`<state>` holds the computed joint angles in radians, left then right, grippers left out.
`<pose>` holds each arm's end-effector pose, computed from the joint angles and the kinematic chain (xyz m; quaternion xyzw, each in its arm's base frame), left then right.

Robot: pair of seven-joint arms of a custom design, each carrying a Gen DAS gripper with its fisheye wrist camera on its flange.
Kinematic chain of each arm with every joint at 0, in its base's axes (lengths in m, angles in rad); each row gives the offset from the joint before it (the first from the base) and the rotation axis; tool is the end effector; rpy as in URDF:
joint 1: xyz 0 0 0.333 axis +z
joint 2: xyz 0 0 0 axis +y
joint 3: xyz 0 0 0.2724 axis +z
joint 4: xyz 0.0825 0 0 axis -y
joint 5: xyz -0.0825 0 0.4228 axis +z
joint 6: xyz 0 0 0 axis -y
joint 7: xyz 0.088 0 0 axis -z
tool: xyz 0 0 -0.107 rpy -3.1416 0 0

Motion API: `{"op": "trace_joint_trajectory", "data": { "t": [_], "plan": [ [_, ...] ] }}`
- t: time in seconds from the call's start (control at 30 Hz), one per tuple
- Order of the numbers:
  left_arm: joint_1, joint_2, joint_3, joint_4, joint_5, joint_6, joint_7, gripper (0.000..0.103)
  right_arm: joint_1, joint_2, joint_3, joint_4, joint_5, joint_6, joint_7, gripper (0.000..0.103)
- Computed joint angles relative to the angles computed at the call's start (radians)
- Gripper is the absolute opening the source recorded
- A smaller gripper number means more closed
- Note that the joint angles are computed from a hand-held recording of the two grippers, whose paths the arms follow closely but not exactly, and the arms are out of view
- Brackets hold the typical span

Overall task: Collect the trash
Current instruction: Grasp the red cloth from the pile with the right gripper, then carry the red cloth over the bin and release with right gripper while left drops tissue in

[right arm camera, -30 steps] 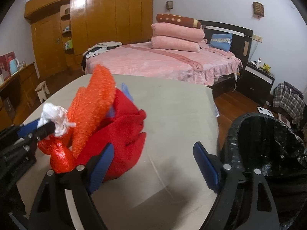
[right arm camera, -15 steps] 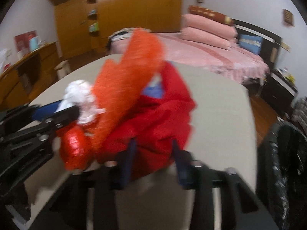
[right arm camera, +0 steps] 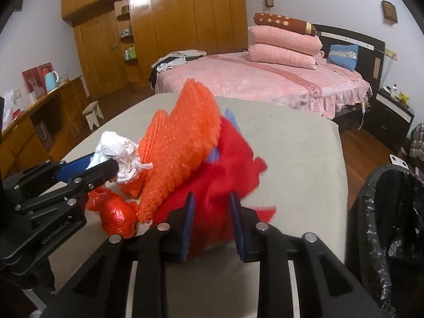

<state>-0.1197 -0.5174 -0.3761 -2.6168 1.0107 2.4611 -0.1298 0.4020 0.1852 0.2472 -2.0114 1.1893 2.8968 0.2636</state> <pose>0.4145 -0.2119 0.3840 -0.7627 0.4604 -0.2353 0.3886 0.5423 0.3380 0.3504 -0.8451 0.3149 -0.1018 0.4199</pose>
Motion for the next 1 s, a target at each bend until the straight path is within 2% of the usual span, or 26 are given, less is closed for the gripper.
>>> {"op": "trace_joint_trajectory", "data": {
  "t": [0.13,0.2,0.23,0.27,0.4,0.47,0.8,1.0],
  "plan": [
    [-0.002,0.017,0.003,0.006,-0.006,0.006,0.004,0.027,0.002,0.013,-0.012,0.007,-0.064,-0.018,0.068,0.029],
    [-0.004,0.020,0.002,0.002,-0.005,0.007,-0.002,0.027,0.004,0.024,-0.014,0.011,-0.103,-0.012,0.108,0.038],
    [-0.004,0.022,0.002,0.002,-0.007,0.006,-0.005,0.027,0.003,0.030,-0.014,0.015,-0.125,-0.018,0.128,0.038],
    [-0.005,0.022,0.002,0.002,-0.008,0.006,-0.007,0.027,0.000,0.031,-0.013,0.015,-0.139,-0.028,0.139,0.037],
    [-0.008,0.022,0.003,0.003,-0.007,0.001,-0.008,0.027,-0.020,0.036,0.004,0.024,-0.134,-0.058,0.110,0.010],
    [-0.010,0.020,0.006,0.004,-0.012,0.001,-0.006,0.027,-0.029,0.026,0.009,0.021,-0.106,-0.069,0.084,0.006],
    [-0.021,-0.029,-0.005,0.014,-0.030,-0.008,0.025,0.027,-0.036,-0.083,-0.038,-0.007,0.108,-0.122,-0.054,0.004],
    [-0.011,-0.006,-0.018,0.064,-0.002,0.016,0.029,0.027,-0.035,-0.104,-0.078,0.001,0.138,-0.125,-0.049,0.004]
  ]
}}
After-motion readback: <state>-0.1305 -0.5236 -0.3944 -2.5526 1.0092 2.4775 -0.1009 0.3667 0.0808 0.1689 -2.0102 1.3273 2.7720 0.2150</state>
